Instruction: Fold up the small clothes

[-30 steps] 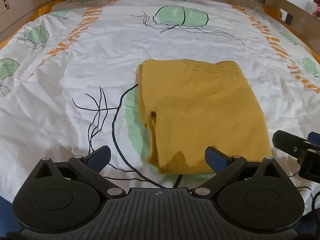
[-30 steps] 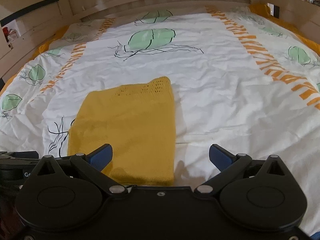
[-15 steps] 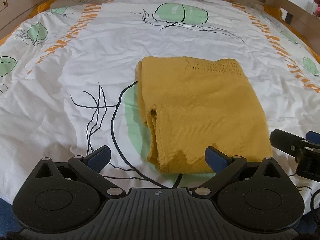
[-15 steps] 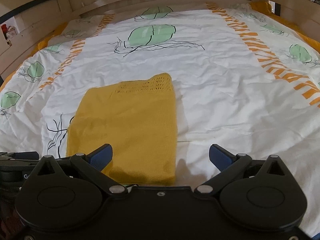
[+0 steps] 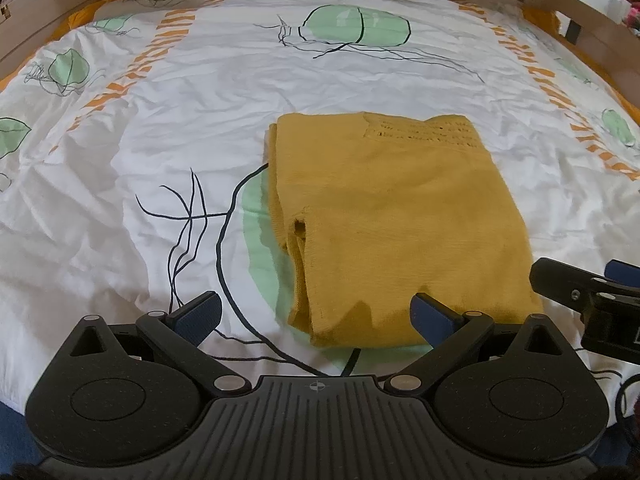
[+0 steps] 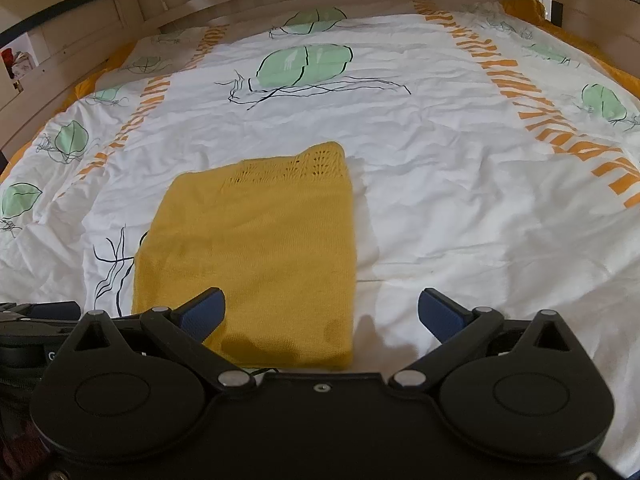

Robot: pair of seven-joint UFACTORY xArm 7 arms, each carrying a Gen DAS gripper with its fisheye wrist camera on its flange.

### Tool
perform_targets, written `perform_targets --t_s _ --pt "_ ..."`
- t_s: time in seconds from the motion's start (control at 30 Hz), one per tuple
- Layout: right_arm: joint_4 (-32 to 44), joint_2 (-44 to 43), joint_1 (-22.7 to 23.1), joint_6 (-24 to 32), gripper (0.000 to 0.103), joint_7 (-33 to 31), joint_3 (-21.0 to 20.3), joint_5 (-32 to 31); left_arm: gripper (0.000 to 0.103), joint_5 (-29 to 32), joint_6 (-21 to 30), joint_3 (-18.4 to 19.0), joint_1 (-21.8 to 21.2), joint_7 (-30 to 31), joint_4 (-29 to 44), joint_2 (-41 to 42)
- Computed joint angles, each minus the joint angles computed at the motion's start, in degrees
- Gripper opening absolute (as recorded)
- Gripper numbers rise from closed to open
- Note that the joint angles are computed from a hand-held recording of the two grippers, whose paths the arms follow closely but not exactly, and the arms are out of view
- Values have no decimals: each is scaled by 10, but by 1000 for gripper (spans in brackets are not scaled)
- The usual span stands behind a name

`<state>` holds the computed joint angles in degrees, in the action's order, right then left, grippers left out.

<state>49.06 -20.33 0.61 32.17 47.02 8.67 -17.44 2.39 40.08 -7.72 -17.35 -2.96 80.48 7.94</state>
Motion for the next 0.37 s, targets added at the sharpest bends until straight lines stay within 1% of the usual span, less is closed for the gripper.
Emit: perform_targets --t_s 0.37 --pt "-2 5 6 -6 103 -8 -8 21 102 -3 2 -1 -1 8 4 5"
